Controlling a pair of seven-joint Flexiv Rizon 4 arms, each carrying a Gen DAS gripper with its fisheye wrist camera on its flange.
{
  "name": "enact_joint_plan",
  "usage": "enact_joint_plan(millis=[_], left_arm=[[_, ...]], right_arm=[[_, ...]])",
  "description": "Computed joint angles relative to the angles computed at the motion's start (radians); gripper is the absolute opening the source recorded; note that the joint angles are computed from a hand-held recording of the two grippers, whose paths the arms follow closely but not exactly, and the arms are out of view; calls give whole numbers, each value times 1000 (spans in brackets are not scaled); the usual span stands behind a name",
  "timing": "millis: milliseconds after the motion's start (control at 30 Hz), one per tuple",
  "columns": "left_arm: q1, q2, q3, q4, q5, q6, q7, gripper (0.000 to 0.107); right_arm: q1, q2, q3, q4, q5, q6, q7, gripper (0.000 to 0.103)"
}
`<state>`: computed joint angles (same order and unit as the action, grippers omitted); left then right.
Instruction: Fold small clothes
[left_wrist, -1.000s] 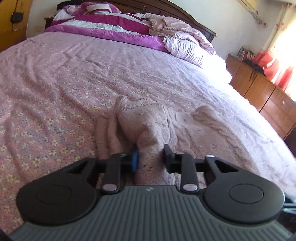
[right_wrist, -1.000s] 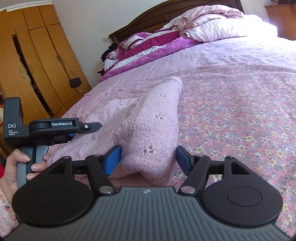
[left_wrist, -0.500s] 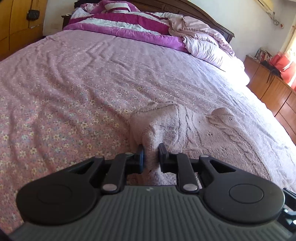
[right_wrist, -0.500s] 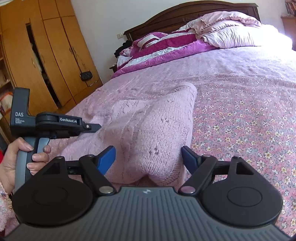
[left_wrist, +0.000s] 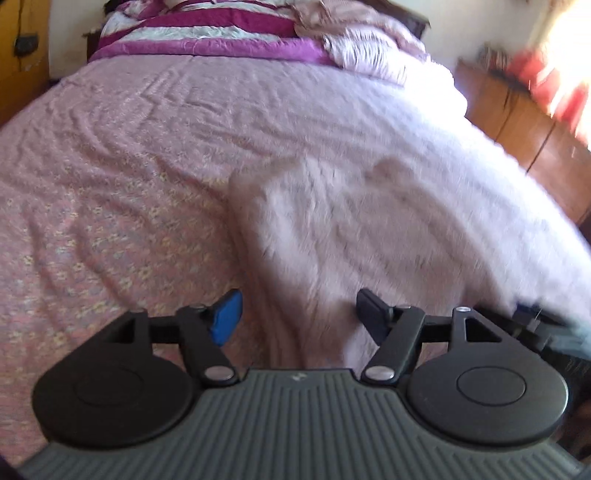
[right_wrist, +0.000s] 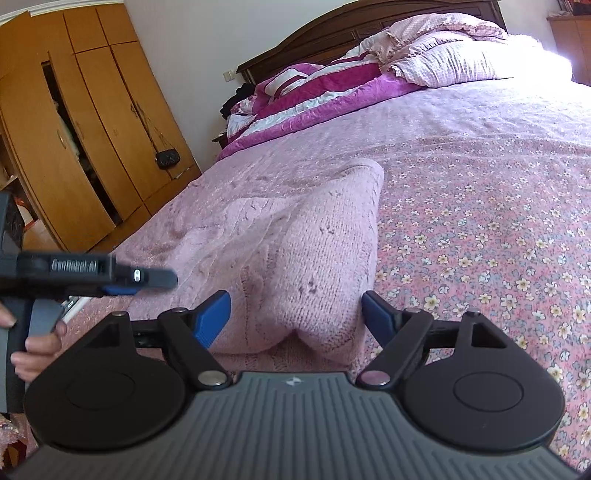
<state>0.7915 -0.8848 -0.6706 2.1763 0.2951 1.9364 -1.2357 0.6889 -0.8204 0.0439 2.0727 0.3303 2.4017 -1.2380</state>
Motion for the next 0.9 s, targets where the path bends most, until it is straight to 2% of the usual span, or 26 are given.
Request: enact_joint_plan(millis=[233, 333, 400, 500, 600, 700, 800, 900], left_arm=[[-63, 33, 102, 1, -40, 8, -24, 81], [-51, 33, 92, 8, -35, 9, -36, 81], [-29, 22, 69, 13, -26, 17, -51, 81], [41, -16, -10, 11, -24, -30, -75, 78], [62, -50, -46, -1, -54, -51, -88, 79], [95, -102, -97, -15, -66, -65, -98, 79], [121, -153, -139, -36, -67, -96, -78, 79], [139, -196, -178, -48, -70, -123, -41, 79]], right_arm=[[-7, 19, 8, 26, -26, -3, -15, 83], [-13, 25, 7, 41, -44, -3, -30, 83], [-44, 26, 26, 55, -78, 10, -20, 83], [-95, 17, 53, 52, -104, 46, 30, 83], [-139, 3, 64, 26, -140, 34, 86, 84], [-224, -30, 103, -7, -238, 13, 184, 84], [-345, -83, 165, -35, -418, 31, 313, 85], [-384, -122, 166, -62, -516, 51, 386, 89]])
